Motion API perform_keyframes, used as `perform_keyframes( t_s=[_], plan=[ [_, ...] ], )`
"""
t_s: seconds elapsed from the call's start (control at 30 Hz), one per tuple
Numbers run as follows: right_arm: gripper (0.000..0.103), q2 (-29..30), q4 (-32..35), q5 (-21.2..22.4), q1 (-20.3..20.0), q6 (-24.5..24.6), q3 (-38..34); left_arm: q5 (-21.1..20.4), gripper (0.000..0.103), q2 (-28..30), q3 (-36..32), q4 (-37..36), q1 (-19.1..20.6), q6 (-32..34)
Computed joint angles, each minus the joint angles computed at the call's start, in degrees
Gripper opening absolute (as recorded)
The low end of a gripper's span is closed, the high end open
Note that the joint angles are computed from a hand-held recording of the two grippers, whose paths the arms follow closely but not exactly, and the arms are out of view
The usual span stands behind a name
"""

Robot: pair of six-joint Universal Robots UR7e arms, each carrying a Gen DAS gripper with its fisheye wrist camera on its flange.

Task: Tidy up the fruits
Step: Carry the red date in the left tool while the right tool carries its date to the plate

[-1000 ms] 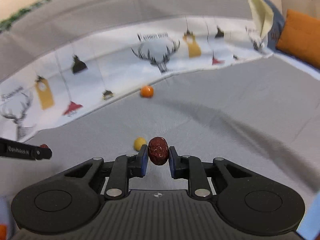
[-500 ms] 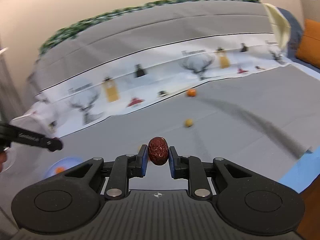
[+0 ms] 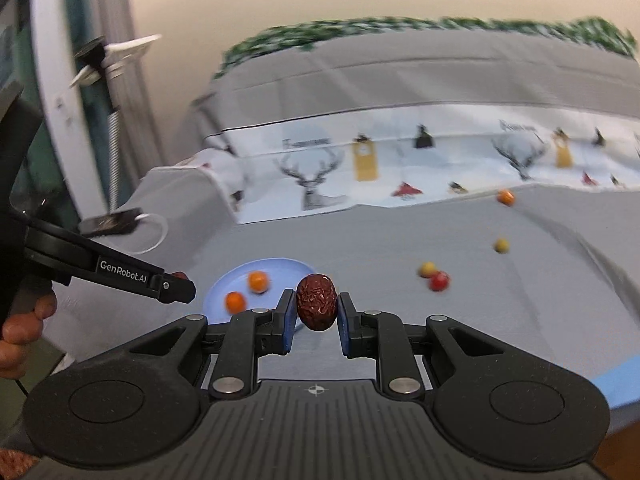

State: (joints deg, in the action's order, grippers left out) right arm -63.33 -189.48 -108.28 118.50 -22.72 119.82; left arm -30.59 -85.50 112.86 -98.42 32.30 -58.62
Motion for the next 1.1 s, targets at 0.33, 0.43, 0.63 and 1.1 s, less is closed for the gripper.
perform_keyframes(
  t_s=[0.33,0.43,0.63,1.1],
  plan=[
    [0.022,0.14,-0.23,-0.08,2.42,-3.14,0.24,1.27,0.030,-4.46,1.25,7.36,-2.81,-8.60],
    [0.022,0.26,-0.53,-0.57,2.67,-3.29,0.22,1.71,0.030,-4.70,1.51,7.38,-3.36,-8.80],
    [0.022,0.51,-0.80,-1.09,2.92,-3.37,0.30,1.83,0.030,-4.76,1.71,6.49,-3.65,-8.33],
    [0.022,1.72,-1.47,-1.40,3.31,-4.70,-0.23,3.53,0.030,-4.99,1.49,3.74,-3.46,-6.85]
  ],
)
